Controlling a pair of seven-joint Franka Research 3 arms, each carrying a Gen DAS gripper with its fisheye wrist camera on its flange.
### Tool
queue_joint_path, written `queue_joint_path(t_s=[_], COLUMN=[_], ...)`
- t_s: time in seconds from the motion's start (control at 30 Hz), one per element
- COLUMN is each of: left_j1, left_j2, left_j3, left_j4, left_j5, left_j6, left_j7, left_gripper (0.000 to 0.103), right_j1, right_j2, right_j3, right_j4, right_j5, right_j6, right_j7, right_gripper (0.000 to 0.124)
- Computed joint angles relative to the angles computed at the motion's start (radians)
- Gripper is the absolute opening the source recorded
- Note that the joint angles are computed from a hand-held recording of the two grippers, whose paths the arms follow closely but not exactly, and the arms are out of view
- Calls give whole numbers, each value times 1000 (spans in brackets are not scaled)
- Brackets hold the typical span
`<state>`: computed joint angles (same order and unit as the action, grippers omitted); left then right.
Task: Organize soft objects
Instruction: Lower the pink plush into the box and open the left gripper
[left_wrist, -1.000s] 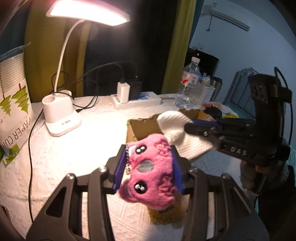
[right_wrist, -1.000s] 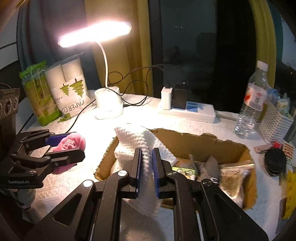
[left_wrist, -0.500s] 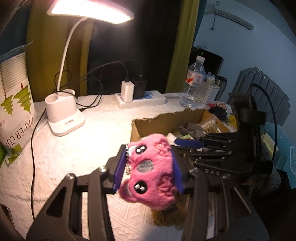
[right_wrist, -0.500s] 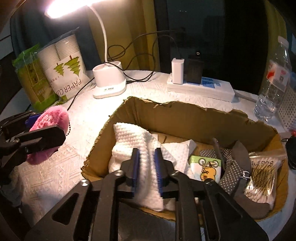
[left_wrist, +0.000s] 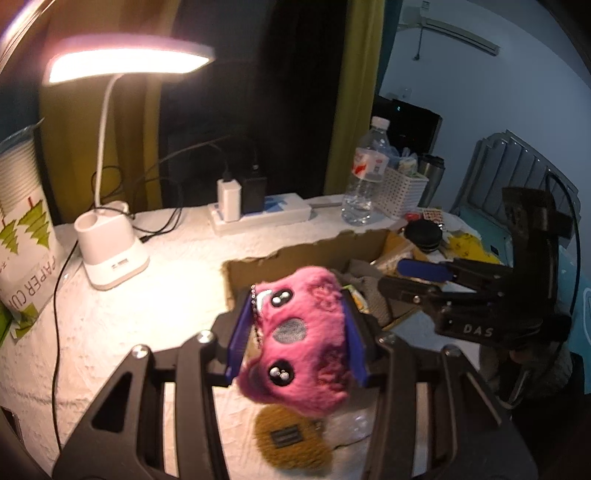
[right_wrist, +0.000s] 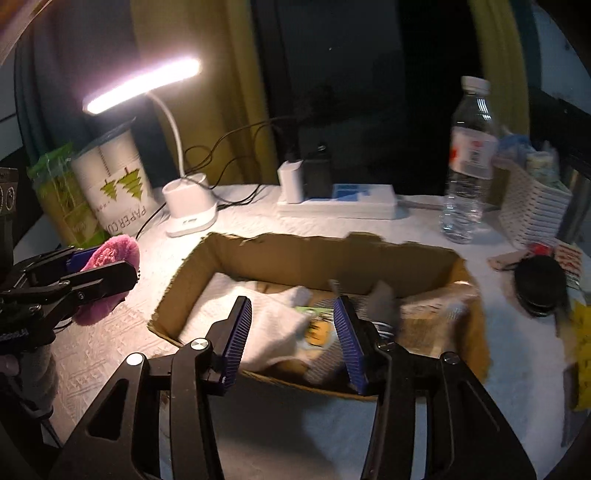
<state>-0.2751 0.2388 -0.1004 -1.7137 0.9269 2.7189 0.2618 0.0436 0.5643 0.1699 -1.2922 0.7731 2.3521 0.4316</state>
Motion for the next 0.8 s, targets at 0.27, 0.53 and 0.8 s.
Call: queue_joint_path(t_s=[0.27, 0.53, 0.8], left_j1=[-36, -77, -103], left_j2=[127, 270, 397], left_j3=[-8, 9, 34], left_j4=[170, 368, 551], left_j5=[-97, -204, -309], left_j6=[-67, -128, -181], left_j7=[120, 264, 367], left_gripper=[47, 47, 75], right_j1=[-59, -94, -118], right_j2=[11, 57, 88], right_j3=[-4, -4, -2], right_j4=[21, 85, 129], right_j5=[49, 58, 56], right_j6=[-3, -29, -34], right_j7=[-19, -2, 12], right_gripper=[49, 49, 49])
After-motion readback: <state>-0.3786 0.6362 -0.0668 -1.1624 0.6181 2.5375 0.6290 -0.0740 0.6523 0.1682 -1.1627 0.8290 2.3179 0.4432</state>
